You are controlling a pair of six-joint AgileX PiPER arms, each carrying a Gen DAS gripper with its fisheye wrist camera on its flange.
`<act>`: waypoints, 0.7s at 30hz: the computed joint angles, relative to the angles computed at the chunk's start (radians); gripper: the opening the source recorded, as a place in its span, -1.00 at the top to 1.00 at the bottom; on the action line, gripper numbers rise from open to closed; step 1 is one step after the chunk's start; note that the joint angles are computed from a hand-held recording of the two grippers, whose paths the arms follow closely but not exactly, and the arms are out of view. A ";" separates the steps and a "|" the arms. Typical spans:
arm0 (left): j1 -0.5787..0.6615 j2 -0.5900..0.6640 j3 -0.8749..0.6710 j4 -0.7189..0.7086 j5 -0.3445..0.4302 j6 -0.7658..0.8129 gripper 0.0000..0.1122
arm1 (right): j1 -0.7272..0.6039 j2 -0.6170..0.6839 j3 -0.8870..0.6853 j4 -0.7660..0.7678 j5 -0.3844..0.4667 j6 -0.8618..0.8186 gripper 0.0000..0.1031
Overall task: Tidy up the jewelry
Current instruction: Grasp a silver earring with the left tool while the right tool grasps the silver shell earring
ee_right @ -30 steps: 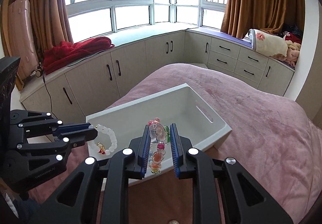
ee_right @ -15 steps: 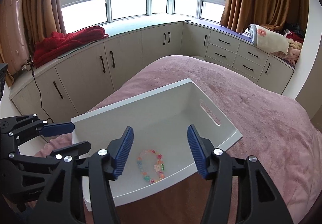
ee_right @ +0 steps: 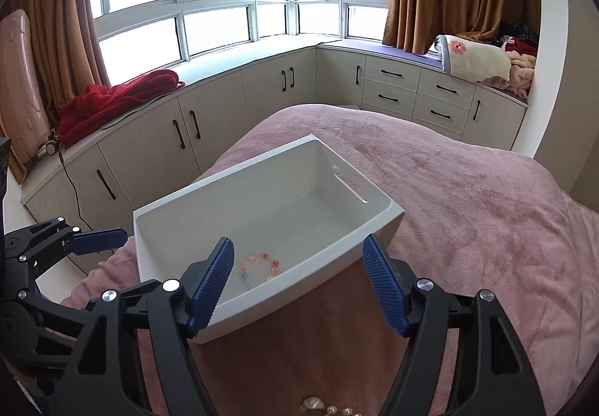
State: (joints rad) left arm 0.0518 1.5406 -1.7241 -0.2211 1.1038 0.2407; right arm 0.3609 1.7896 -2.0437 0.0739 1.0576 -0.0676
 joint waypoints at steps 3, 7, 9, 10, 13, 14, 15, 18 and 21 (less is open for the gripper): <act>-0.068 -0.036 0.032 0.029 -0.028 -0.006 -0.48 | -0.035 -0.130 0.163 -0.010 -0.044 -0.013 -0.49; -0.132 -0.062 0.066 0.034 -0.045 -0.044 -0.53 | -0.106 -0.297 0.367 -0.018 -0.070 -0.020 -0.57; -0.167 -0.068 0.073 0.043 -0.042 -0.065 -0.56 | -0.145 -0.366 0.447 -0.018 -0.062 -0.033 -0.58; -0.185 -0.075 0.080 0.057 -0.045 -0.075 -0.58 | -0.163 -0.399 0.485 -0.017 -0.060 -0.042 -0.58; -0.250 -0.107 0.117 0.087 -0.075 -0.083 -0.63 | -0.215 -0.491 0.587 -0.010 -0.035 -0.079 -0.61; -0.277 -0.115 0.129 0.108 -0.083 -0.092 -0.63 | -0.229 -0.515 0.615 -0.012 -0.022 -0.094 -0.61; -0.304 -0.119 0.136 0.129 -0.086 -0.103 -0.63 | -0.249 -0.537 0.643 -0.003 -0.008 -0.126 -0.62; -0.357 -0.121 0.163 0.158 -0.095 -0.121 -0.63 | -0.286 -0.577 0.708 0.027 0.041 -0.226 -0.62; -0.382 -0.140 0.249 0.145 -0.175 -0.128 -0.63 | -0.322 -0.608 0.777 0.077 0.064 -0.342 -0.60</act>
State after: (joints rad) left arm -0.3305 1.4004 -1.4752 -0.0764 0.9287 0.1124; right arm 0.0388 1.1811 -1.2665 0.1512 1.1218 -0.4101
